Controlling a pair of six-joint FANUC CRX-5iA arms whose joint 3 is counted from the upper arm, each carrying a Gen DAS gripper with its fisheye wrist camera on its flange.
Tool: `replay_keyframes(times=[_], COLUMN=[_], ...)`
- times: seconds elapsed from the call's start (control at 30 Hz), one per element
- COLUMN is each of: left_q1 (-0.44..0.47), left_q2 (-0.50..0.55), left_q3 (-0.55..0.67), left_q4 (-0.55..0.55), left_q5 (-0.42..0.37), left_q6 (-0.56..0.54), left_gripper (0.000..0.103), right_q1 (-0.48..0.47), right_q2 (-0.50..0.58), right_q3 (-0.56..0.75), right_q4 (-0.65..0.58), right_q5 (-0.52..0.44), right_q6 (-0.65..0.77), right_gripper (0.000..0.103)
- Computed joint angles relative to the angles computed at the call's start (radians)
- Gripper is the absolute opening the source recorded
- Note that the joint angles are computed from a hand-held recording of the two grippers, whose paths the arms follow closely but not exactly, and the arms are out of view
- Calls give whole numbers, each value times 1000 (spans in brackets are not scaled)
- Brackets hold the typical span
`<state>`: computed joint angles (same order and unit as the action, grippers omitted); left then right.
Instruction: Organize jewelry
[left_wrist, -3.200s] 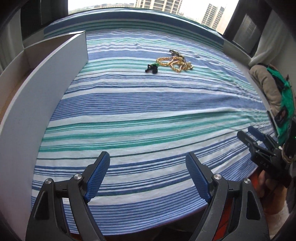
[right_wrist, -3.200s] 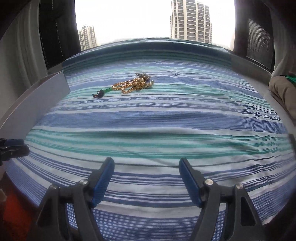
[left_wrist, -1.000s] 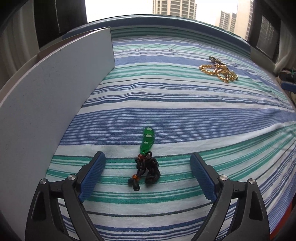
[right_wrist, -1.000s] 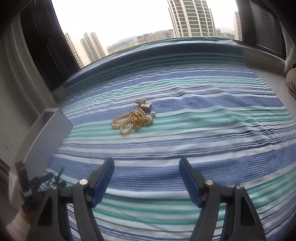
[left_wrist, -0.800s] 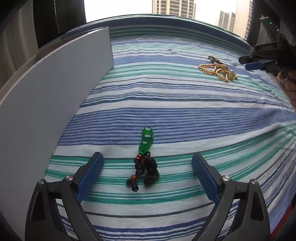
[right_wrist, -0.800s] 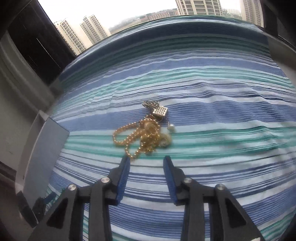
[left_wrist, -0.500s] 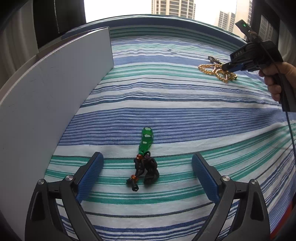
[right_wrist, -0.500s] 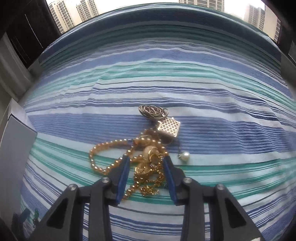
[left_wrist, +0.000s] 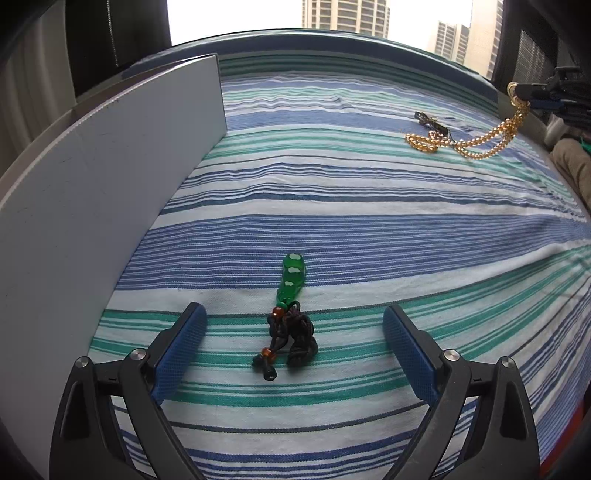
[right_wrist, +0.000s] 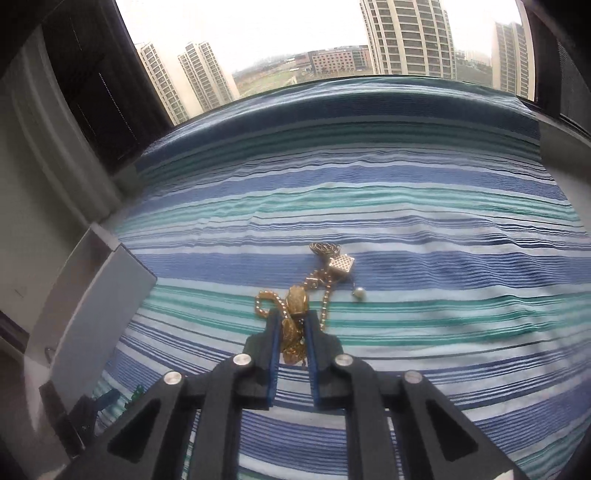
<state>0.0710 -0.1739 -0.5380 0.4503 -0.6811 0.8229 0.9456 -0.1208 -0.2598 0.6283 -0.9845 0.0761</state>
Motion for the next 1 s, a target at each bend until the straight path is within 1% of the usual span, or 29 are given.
replay_keyframes(times=[0.1,0.33,0.47,0.57,0.6,0.67,0.73,0.77,0.83,0.87,0.9,1.0], left_q1=[0,0,0,0,0,0,0,0,0,0,-1,0], left_q2=[0,0,0,0,1,1,1,1,2,1,2,2], left_q3=[0,0,0,0,0,0,0,0,1,0,1,1], left_q4=[1,2,2,2,5,7,6,6,6,5,5,6], left_q5=[0,0,-1,-1,-2,-3,-3,-3,-3,-2,-2,-3], left_q6=[-1,-1,-1,-1,-4,-7,-6,-6,-5,-5,-4,-5], left_gripper=[96,97,97,97,97,97,97,97,97,97,97,97], right_q1=[48,116,154,179,190,217,247,255,265,275,288,293], right_q2=[-37,-123,-151,-189,-199,-201,-185,-182,-192,-187,-178,-157], right_q3=[-19,-90,-114,-156,-164,-175,-175,-182,-209,-211,-209,-210], right_q4=[18,23,40,61,59,43,-12,-52,-134,-158,-156,-109], right_q5=[-5,53,41,80,79,57,30,42,101,98,67,-27], right_q6=[-35,-150,-198,-257,-264,-267,-227,-206,-166,-153,-160,-205], right_gripper=[13,13,13,13,13,13,13,13,13,13,13,16])
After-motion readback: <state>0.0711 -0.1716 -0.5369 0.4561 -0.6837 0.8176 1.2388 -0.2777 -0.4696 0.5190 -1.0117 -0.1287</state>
